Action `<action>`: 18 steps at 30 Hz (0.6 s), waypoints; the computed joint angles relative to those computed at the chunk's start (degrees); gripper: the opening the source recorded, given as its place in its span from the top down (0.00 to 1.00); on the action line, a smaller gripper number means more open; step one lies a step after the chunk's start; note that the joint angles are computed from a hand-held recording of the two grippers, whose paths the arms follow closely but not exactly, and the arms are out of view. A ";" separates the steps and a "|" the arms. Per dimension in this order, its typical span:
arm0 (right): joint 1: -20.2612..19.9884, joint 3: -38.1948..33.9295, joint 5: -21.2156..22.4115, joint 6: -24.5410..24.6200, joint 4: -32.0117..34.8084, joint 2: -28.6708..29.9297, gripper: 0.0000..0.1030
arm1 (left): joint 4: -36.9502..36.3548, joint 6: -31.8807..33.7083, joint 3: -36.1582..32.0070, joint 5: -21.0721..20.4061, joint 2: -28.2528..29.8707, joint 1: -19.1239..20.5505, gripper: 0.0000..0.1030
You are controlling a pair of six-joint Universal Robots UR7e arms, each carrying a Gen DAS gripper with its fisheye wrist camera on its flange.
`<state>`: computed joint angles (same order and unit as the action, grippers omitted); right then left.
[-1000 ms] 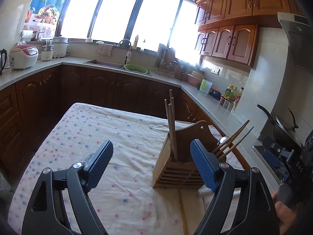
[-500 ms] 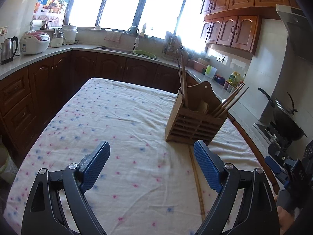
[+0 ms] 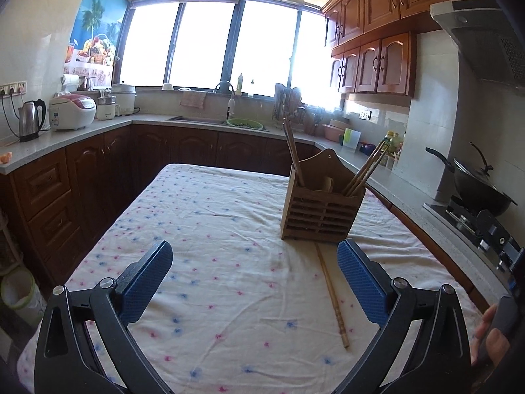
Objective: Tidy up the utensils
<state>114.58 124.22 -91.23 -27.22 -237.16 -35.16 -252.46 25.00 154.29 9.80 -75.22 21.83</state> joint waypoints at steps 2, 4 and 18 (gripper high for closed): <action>-0.19 1.09 0.12 -2.93 -5.07 1.65 0.00 | 0.41 -4.24 2.28 1.53 2.30 -1.48 0.00; -0.81 1.97 0.57 -5.00 -8.86 3.17 0.00 | -0.12 -7.73 4.03 2.81 5.07 -2.51 0.00; -2.98 3.80 -1.24 -8.64 -12.27 6.81 0.00 | -10.75 -9.15 4.32 4.61 20.22 0.82 0.00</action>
